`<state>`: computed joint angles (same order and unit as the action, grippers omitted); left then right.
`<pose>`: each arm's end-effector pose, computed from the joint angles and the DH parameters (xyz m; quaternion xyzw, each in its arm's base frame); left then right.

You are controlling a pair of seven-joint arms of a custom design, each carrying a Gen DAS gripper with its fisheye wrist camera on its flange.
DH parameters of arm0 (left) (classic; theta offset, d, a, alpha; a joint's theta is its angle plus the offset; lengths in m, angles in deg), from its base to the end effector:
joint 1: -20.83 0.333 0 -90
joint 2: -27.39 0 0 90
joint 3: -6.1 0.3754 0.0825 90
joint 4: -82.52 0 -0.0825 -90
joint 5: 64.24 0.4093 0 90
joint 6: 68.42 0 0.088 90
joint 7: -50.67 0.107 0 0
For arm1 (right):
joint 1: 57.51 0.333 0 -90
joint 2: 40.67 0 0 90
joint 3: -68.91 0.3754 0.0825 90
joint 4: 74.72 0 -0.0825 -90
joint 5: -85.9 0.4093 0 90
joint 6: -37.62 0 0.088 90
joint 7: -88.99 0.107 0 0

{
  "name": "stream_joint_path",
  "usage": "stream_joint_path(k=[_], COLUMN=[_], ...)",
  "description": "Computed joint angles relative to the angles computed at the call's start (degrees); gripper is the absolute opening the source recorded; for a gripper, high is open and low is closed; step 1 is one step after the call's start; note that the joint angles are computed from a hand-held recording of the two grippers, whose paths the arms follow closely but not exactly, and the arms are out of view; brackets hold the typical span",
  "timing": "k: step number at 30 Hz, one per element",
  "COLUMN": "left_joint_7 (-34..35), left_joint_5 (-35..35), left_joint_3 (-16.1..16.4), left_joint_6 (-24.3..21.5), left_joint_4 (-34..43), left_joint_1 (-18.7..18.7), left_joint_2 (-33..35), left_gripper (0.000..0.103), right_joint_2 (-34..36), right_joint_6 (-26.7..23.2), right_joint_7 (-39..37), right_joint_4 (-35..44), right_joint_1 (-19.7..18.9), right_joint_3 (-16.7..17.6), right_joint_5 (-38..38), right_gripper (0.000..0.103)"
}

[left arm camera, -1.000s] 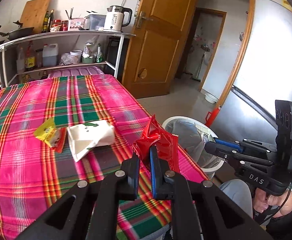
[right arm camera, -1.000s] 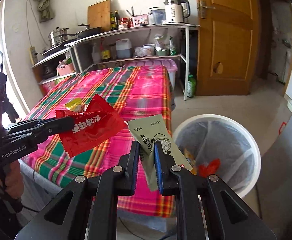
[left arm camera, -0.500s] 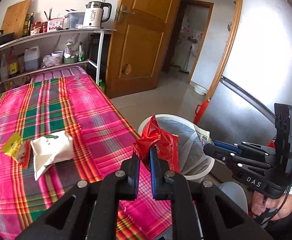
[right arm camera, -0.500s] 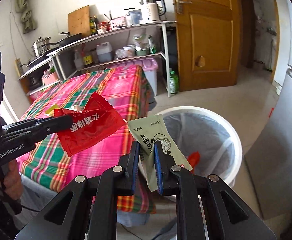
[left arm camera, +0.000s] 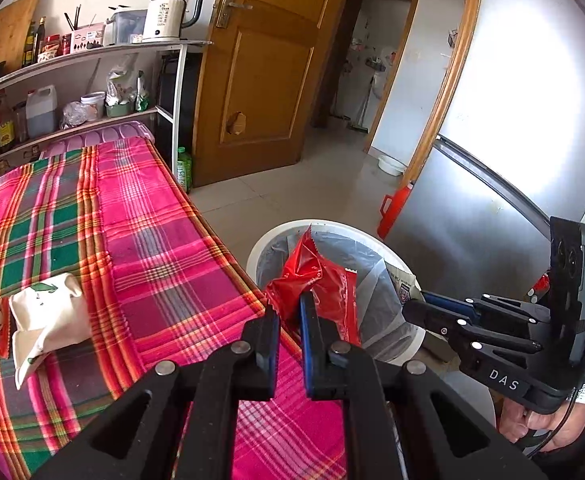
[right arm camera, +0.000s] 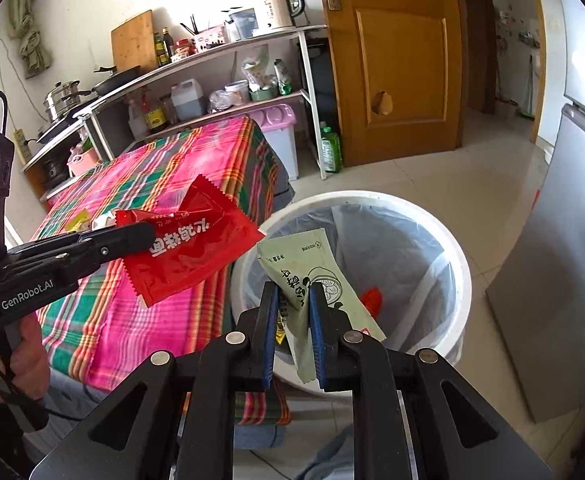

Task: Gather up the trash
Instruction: 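Carry the red bag and beige packet over the white bin with both tools, then open both tools to drop the red bag and beige packet into the bin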

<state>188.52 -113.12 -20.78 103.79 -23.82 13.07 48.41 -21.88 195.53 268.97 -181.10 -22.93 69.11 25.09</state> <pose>0.6322 -0.3221 0.4528 -0.4452 0.7821 -0.4264 0.0914 0.5552 0.4292 0.4338 -0.6255 0.6714 -0.2273 0.3261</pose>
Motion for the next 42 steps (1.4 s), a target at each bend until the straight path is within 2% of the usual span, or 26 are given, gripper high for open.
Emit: stream_joint_path(k=[8,19,22,26,28,32,42], left_joint_7=[-6.3,-13.9,-14.4,-14.0,-13.7,-12.5,-4.9], left_joint_5=[6.7,15.4,16.1,16.2,15.7,14.4,6.0], left_joint_3=[3.1,5.2,4.6,3.7,3.2,2.2,-2.2], left_joint_6=[-2.4,-6.2,-6.8,-7.2,-7.1,-6.6,-2.9], left_joint_4=[3.1,7.6,8.0,8.6,8.5,7.8,3.4], left_joint_1=[-3.2,-5.4,-4.9,-4.3,-3.8,-2.9,1.6], left_joint_2=[2.8,6.8,7.3,7.9,7.8,7.3,3.3], left_gripper=[0.01,0.011,0.013,0.014,0.018,0.019,0.019], right_joint_2=[0.9,2.8,3.0,2.7,2.5,1.8,-0.4], right_joint_6=[1.7,1.1,1.5,1.6,1.5,1.2,-0.8], right_joint_7=[-1.5,-6.6,-6.6,-5.9,-5.4,-3.7,0.5], right_joint_4=[-0.7,-0.1,-0.1,-0.4,-0.5,-0.6,-0.1], right_joint_1=[-1.3,-1.8,-1.5,-0.9,-0.7,-0.2,0.7], right_joint_3=[-0.2,-0.6,-1.2,-1.9,-2.1,-2.4,-1.1], right_joint_5=[3.2,10.9,11.3,10.8,10.4,8.6,2.2], right_gripper=[0.016,0.018,0.019,0.027,0.028,0.028,0.028])
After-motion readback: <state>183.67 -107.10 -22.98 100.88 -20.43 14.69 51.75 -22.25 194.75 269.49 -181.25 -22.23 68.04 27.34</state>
